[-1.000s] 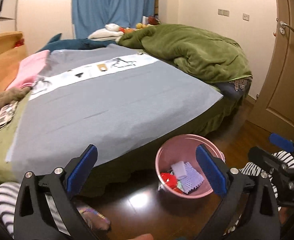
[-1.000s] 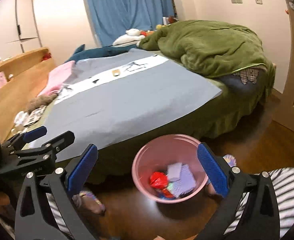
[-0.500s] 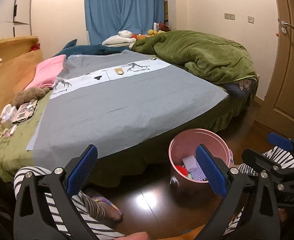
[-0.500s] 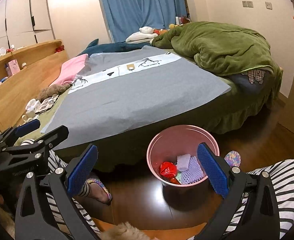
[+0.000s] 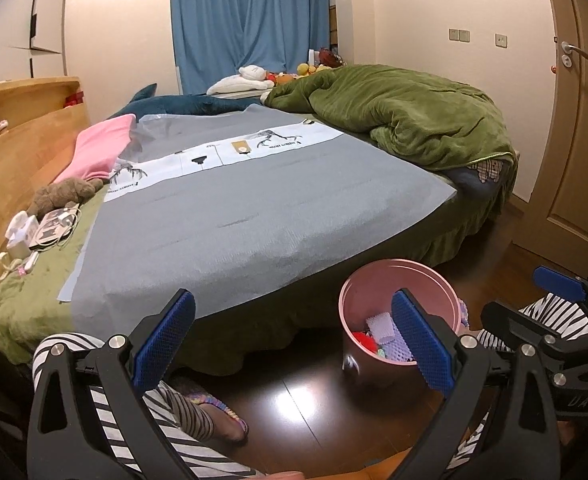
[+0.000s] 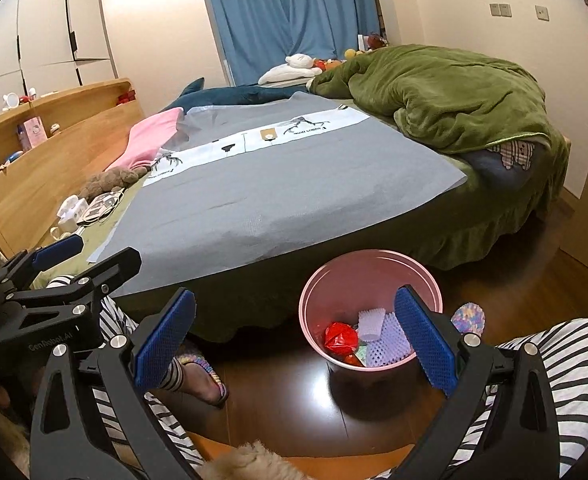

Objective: Collect trash

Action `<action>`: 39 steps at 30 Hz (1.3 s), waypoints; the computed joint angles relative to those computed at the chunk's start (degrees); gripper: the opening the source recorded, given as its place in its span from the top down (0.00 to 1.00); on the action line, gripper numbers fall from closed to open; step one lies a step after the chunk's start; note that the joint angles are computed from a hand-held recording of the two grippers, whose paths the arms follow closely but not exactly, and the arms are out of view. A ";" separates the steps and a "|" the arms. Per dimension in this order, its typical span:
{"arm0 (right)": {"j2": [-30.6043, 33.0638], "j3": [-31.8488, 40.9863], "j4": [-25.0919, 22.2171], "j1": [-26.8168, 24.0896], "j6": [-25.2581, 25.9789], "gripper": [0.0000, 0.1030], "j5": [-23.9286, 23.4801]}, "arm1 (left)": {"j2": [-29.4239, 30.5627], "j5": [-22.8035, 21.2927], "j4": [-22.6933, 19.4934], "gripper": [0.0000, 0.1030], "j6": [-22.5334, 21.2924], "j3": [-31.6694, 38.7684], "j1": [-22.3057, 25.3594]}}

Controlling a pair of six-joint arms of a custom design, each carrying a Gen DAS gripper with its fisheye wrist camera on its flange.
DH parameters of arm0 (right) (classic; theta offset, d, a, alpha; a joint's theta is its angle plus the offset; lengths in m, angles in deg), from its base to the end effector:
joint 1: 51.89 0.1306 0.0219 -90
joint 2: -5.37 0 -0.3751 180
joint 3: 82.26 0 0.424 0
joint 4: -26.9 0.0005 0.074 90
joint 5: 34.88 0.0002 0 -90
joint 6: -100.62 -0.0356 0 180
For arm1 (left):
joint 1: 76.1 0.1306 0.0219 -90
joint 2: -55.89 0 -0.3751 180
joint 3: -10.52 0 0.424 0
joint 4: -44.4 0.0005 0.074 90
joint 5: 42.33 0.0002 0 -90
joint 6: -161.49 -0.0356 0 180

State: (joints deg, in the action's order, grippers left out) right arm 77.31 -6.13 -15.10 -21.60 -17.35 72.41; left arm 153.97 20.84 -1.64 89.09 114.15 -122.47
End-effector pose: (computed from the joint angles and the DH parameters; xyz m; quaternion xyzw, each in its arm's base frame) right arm 0.3628 0.1991 0.4518 0.0481 0.8890 0.0938 0.4456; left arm 0.4094 -0.4069 0.4742 0.1253 0.8798 -0.0371 0.4571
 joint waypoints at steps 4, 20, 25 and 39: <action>0.08 0.05 -0.14 -0.03 0.10 0.05 -0.29 | 0.07 -0.08 -0.31 0.07 0.24 0.12 -0.04; 0.80 0.77 -0.92 0.61 0.22 0.05 -0.07 | -0.05 0.25 -0.39 0.07 0.72 -0.16 0.26; 0.89 0.82 -0.97 0.62 0.19 0.05 -0.08 | -0.12 0.25 -0.47 0.07 0.92 -0.23 0.42; 1.11 0.92 -1.05 0.82 0.11 0.05 0.06 | -0.15 0.12 -0.36 0.07 1.04 -0.37 0.45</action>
State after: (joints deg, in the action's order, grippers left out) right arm 78.42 -5.21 -16.14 -20.79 -17.23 72.47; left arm 153.82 20.96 -2.00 90.13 113.78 -122.01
